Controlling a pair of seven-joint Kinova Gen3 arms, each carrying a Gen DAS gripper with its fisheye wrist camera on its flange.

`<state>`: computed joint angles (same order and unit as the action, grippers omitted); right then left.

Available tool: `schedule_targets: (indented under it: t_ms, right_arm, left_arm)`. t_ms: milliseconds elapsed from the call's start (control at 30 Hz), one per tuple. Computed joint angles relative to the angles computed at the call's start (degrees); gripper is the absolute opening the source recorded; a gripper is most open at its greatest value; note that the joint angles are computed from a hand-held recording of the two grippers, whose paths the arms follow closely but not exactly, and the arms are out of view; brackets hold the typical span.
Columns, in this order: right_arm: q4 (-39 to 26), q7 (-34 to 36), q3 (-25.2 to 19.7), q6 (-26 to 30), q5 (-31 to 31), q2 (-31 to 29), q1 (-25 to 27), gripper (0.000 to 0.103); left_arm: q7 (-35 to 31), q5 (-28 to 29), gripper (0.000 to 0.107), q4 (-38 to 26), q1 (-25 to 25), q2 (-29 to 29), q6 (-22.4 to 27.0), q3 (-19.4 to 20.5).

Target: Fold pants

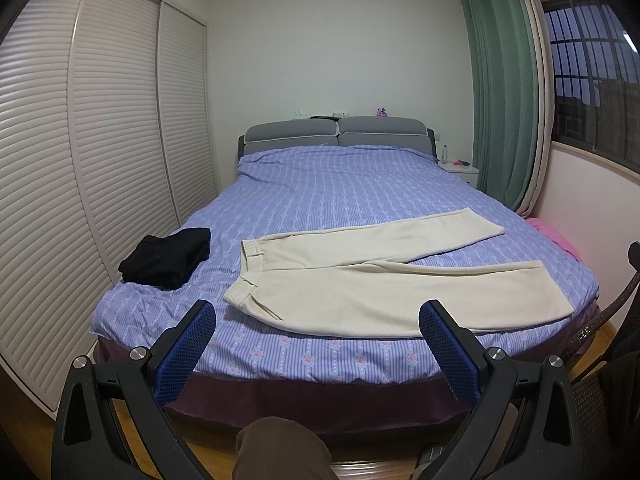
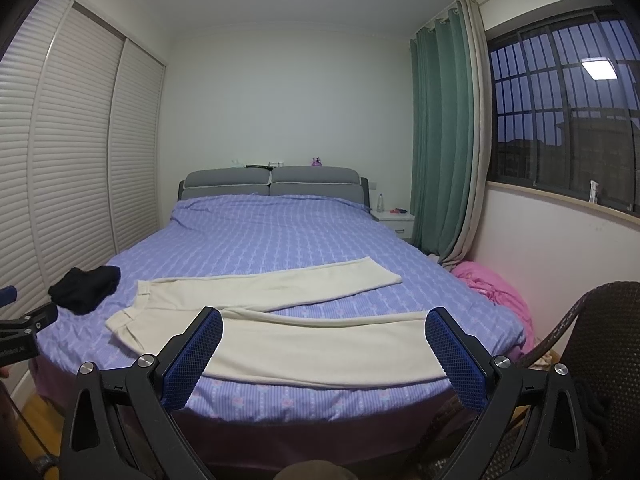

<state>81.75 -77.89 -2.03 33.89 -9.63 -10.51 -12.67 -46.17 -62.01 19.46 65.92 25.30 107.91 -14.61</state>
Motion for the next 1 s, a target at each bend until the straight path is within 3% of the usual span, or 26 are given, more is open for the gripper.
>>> schedule_targets:
  t_ms: [1000]
  right_arm:
    - [-1.4, -0.4, -0.1, 1.3, 0.1, 1.1, 0.4, 0.103]
  left_arm:
    - [-2.1, 1.8, 0.103, -2.1, -0.8, 1.0, -0.1, -1.2]
